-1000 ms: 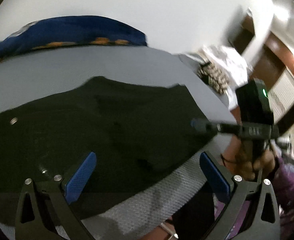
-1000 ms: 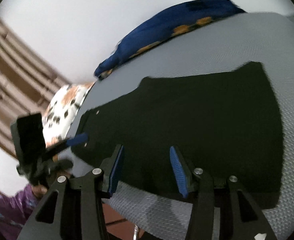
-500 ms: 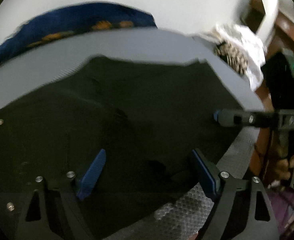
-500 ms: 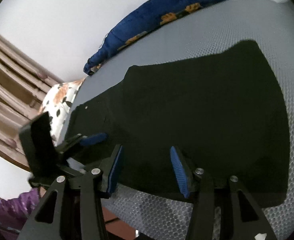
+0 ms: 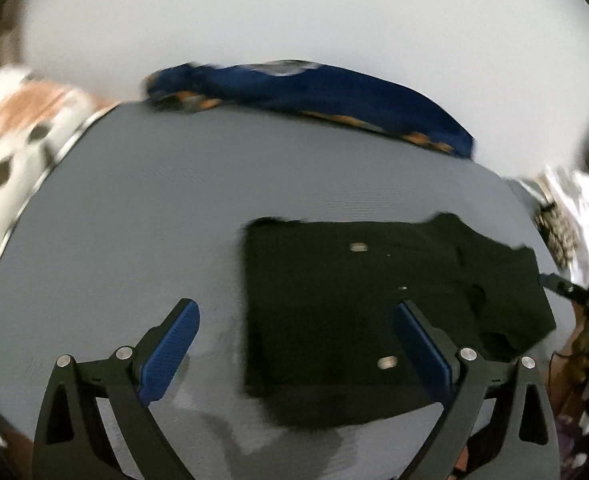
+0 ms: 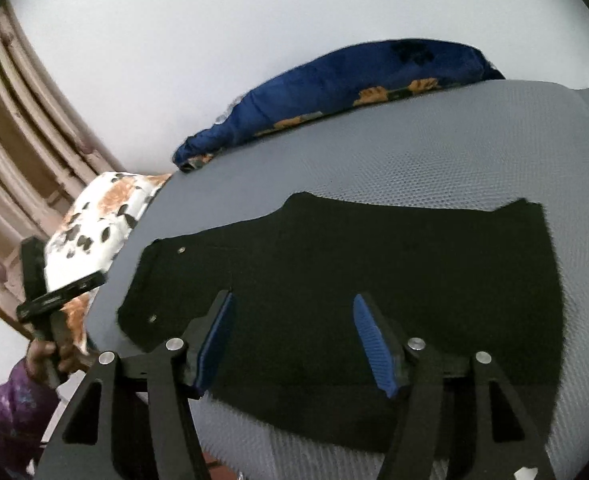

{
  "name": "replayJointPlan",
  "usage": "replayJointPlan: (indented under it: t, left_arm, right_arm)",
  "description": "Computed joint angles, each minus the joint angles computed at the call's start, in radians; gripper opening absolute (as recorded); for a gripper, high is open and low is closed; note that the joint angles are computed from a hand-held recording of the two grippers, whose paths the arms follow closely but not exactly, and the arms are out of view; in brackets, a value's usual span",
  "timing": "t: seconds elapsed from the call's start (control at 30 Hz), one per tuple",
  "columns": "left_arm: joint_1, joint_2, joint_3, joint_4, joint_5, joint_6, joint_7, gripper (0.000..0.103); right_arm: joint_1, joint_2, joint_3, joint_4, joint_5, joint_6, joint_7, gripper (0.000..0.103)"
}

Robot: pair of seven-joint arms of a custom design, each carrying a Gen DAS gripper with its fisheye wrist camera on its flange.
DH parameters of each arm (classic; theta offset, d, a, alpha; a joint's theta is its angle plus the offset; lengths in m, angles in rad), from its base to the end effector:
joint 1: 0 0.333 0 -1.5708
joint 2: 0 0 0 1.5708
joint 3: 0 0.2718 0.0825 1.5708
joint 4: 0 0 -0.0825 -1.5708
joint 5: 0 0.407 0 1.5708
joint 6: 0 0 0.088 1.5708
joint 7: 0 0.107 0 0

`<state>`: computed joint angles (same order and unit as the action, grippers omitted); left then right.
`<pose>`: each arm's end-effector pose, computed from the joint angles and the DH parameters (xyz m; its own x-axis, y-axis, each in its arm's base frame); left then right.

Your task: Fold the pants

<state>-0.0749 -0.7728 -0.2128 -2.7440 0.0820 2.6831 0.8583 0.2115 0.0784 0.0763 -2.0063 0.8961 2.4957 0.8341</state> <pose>0.3983 -0.1166 0.4723 0.2701 -0.9323 0.2405 -0.6991 -0.3617 -0.6168 0.5968 0.1713 0.4045 0.4725 -0.7771 -0.4158 -0.8066 -0.1910 -0.5594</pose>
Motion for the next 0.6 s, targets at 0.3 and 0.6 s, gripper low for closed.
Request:
replayJointPlan:
  t: [0.3,0.6]
  left_arm:
    - [0.000,-0.050,0.013,-0.075,-0.017,-0.040,-0.017,0.097]
    - [-0.027,0.047,-0.013,0.020,0.009,0.013,0.007,0.097]
  right_arm:
    - [0.069,0.250,0.017,0.229,-0.506,0.041,0.374,0.060]
    - [-0.119,0.116,0.039,0.121,-0.049,0.067,0.131,0.058]
